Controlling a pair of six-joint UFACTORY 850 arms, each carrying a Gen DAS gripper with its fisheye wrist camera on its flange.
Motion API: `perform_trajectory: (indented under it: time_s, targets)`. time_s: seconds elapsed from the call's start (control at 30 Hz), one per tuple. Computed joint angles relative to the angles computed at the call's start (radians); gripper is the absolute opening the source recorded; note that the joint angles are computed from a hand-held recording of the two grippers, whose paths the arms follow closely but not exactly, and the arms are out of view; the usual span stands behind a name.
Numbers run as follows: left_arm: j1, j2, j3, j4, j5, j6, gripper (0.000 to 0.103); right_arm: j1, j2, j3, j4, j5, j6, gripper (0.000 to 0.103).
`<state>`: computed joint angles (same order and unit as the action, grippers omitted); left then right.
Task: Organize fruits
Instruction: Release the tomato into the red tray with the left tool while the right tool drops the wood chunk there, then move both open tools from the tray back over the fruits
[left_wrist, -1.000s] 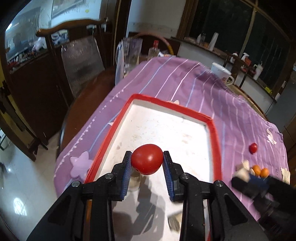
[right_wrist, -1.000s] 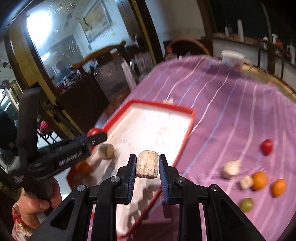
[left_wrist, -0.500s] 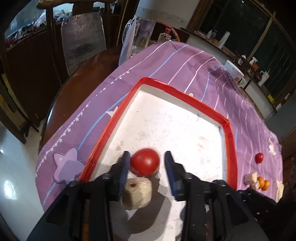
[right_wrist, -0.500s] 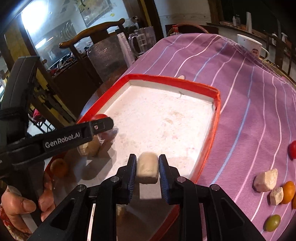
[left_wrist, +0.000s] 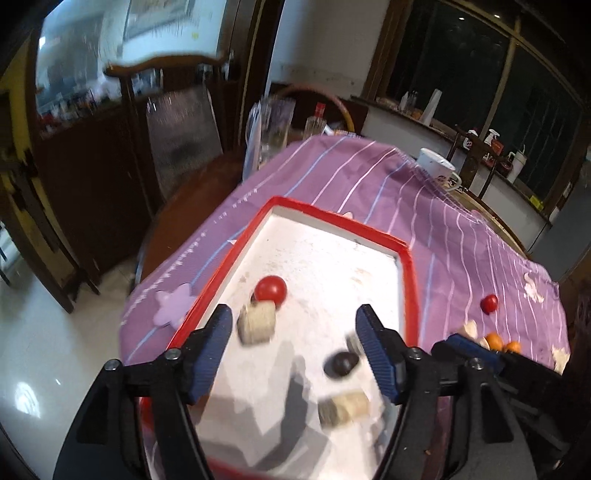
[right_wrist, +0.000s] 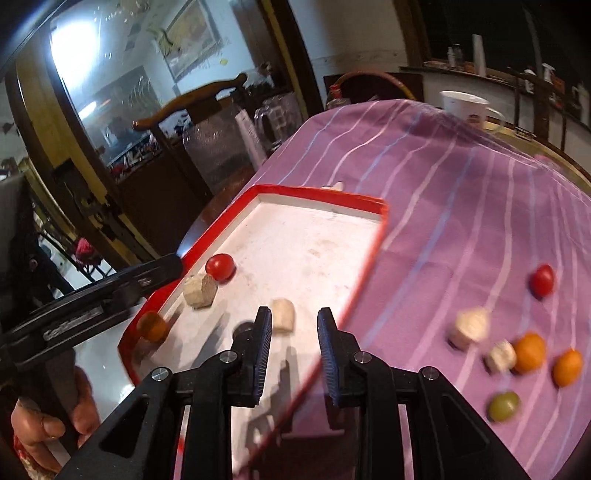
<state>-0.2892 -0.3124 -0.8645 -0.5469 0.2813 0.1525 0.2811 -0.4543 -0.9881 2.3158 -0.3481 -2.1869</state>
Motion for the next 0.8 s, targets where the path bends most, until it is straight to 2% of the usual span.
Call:
perform_trajectory:
  time_s: [0.13,0.27,0.33,0.43,0.53,0.8]
  targets:
    - [-0.111,0.092,0.106,-0.197,0.113,0.169,0.079,-0.024,0.083,0.121,0.134,0.005,-0.158,0.028]
    - [-0.247,0.141,0.185,-0.334,0.243,0.237,0.082,-0.045,0.166,0.232,0.338,0.025,-0.36,0.028]
    - [-0.299,0.139,0.196,-0.405,0.3,0.279,0.082,-0.059,0.217,0.3,0.453,-0.002,-0.458,0.028]
    - [-0.382,0.125,0.189,-0.528,0.385,0.408,0.082,-0.087,0.274,0.38,0.492,-0.056,-0.466,0.028]
    - [-0.421,0.117,0.18,-0.581,0.426,0.475,0.082,-0.115,0.3,0.422,0.454,-0.08,-0.427,0.028]
    - [-0.458,0.106,0.173,-0.631,0.431,0.521,0.083,-0.133,0.333,0.458,0.502,-0.09,-0.497,0.028]
